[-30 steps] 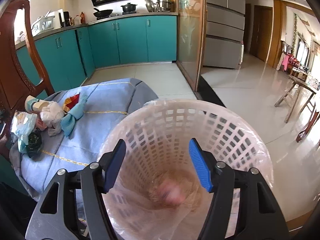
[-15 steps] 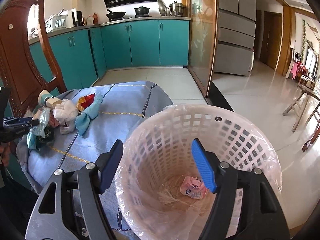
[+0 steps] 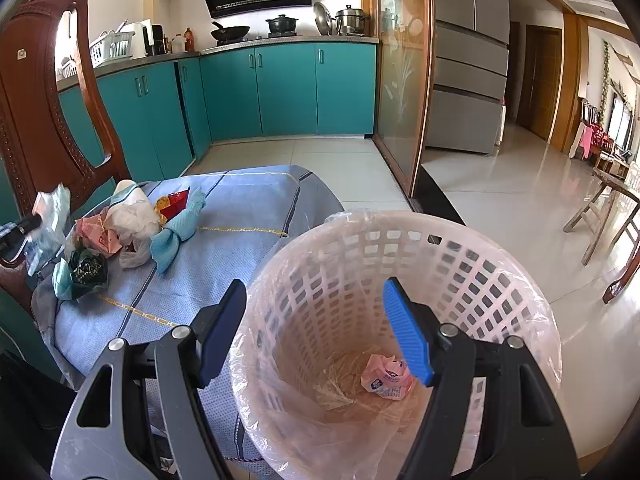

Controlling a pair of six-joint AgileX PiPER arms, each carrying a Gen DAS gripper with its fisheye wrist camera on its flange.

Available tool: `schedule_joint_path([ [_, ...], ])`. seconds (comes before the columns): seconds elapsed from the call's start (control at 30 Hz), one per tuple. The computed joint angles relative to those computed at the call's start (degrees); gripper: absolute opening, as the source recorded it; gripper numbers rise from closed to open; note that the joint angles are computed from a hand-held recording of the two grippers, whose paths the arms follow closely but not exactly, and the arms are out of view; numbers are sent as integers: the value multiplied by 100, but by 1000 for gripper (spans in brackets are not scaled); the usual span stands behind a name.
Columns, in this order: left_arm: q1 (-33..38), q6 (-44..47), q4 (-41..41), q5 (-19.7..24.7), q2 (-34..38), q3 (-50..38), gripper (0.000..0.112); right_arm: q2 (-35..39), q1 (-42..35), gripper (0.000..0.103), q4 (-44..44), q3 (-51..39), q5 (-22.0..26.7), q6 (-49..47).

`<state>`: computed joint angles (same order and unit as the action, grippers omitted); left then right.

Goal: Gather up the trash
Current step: 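Grasp the clear snack wrapper with the left gripper and lift it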

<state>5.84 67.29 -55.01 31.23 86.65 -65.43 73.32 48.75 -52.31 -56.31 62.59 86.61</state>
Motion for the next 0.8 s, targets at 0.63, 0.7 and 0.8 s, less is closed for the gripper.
schedule_joint_path([
  [0.63, 1, 2685, -2543, -37, -861, 1008, 3, -161, -13, 75, -105, 188, -116, 379],
  [0.7, 208, 2898, -2797, 237, -902, 1066, 3, -108, 16, 75, -148, 140, -101, 401],
  [0.8, 332, 2995, -3003, 547, -899, 1071, 3, -51, 72, 77, -230, 85, -62, 480],
])
